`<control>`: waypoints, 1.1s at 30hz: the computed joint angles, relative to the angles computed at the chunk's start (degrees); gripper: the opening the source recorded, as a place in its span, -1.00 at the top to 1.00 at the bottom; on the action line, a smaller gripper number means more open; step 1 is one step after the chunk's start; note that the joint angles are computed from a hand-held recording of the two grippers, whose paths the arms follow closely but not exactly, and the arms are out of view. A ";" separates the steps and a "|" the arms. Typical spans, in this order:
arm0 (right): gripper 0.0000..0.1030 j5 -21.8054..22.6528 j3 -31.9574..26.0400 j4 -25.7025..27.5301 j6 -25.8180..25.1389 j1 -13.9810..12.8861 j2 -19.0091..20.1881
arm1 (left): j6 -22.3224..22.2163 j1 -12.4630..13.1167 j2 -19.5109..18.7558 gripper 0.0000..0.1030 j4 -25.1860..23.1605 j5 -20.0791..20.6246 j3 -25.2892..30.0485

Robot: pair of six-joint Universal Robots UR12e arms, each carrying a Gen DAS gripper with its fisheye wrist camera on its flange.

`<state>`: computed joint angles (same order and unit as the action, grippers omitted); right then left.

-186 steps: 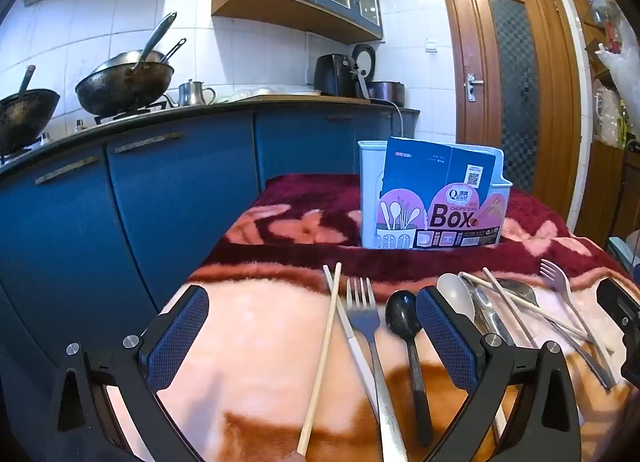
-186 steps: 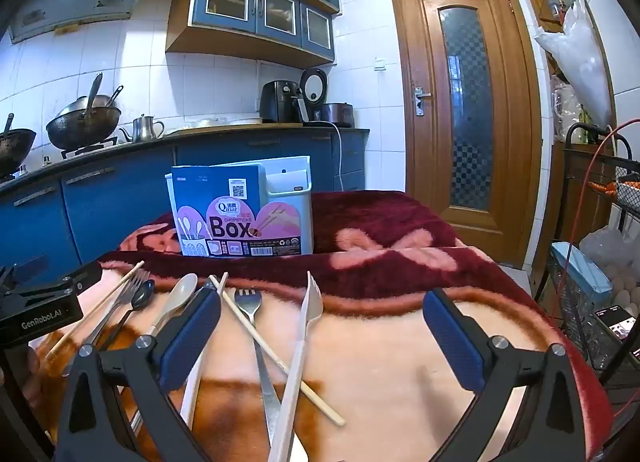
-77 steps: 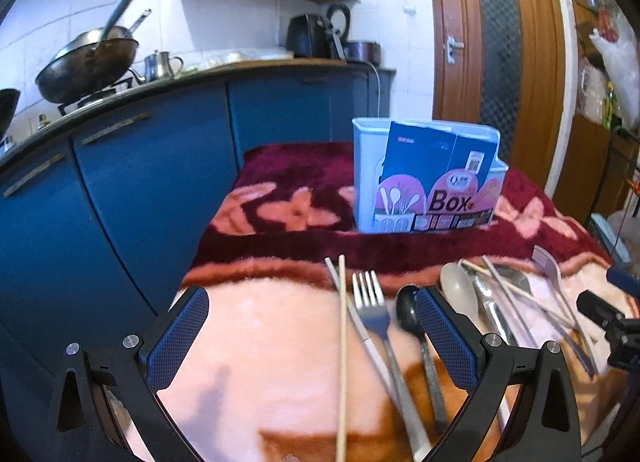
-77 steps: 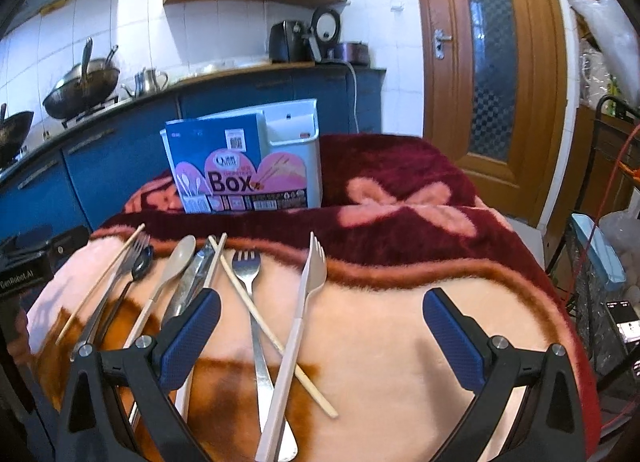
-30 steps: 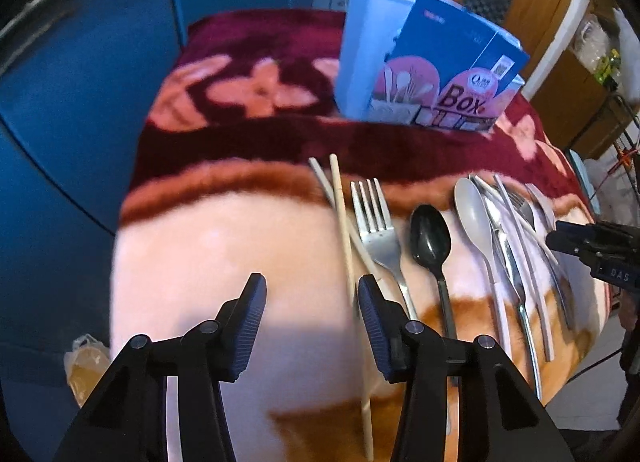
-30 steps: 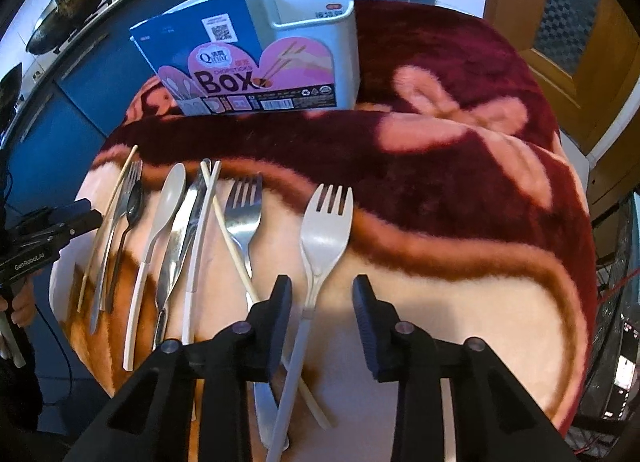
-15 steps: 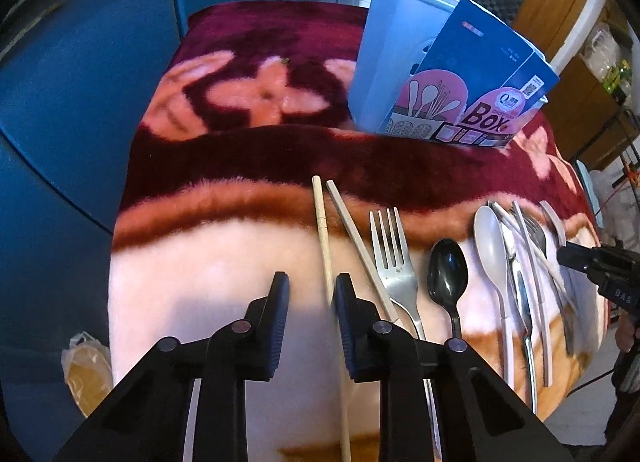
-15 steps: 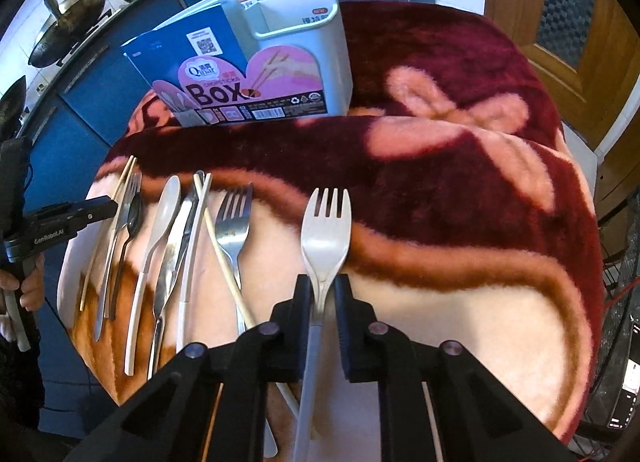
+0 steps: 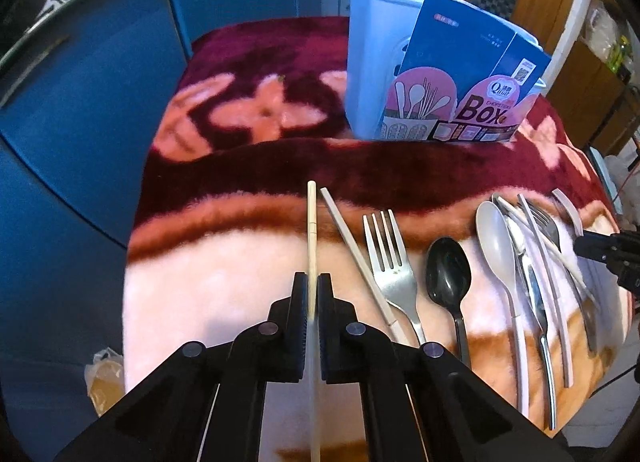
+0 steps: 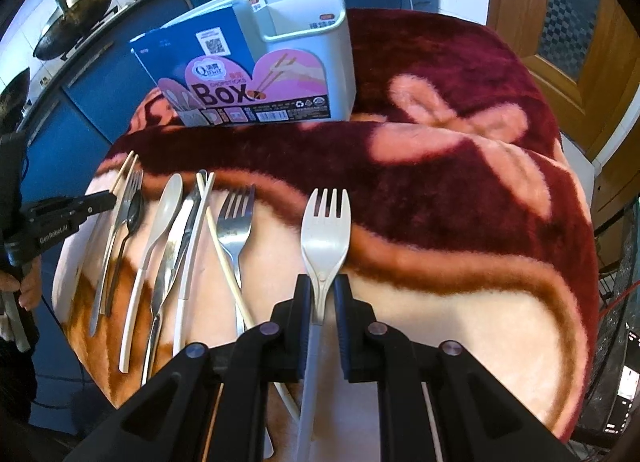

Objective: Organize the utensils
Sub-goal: 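Lift the fork with the right tool while the left tool lifts the chopstick toward the holder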

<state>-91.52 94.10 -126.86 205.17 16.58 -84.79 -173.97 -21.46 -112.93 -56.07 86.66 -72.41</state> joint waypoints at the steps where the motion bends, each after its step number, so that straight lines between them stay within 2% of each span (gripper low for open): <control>1: 0.74 -0.05 0.16 -0.34 0.24 0.02 -0.09 | -0.01 0.10 0.23 0.92 0.64 -0.13 -0.35; 9: 0.75 -0.47 1.91 -6.09 1.82 0.27 -1.36 | -1.13 0.83 3.13 0.92 8.97 -0.80 -4.64; 16: 0.75 -2.41 2.88 -14.55 2.15 1.26 -1.96 | -2.65 0.80 4.40 0.92 17.84 0.22 -6.42; 24: 0.77 -6.75 3.90 -24.44 1.57 2.62 -2.28 | -4.65 0.23 4.17 0.92 25.34 0.51 -6.41; 28: 0.77 -8.42 3.82 -26.98 0.89 2.90 -2.09 | -5.04 -0.38 3.61 0.92 28.76 1.01 -5.70; 29: 0.79 -8.62 3.78 -27.50 0.83 2.92 -2.05 | -5.15 -0.54 3.43 0.92 29.66 0.92 -5.45; 30: 0.92 -8.75 3.76 -28.05 0.72 2.92 -1.99 | -5.27 -0.67 3.22 0.92 30.23 0.96 -5.12; 31: 0.97 -8.93 3.69 -28.35 0.56 2.99 -1.96 | -5.34 -0.79 3.09 0.92 30.89 1.07 -4.97; 33: 0.97 -9.53 3.51 -28.97 0.04 3.07 -1.87 | -5.63 -1.02 2.64 0.92 32.10 1.03 -4.42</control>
<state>-101.05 97.60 -155.82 205.21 19.65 -86.66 -179.61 -22.48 -110.29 -23.97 87.69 -76.83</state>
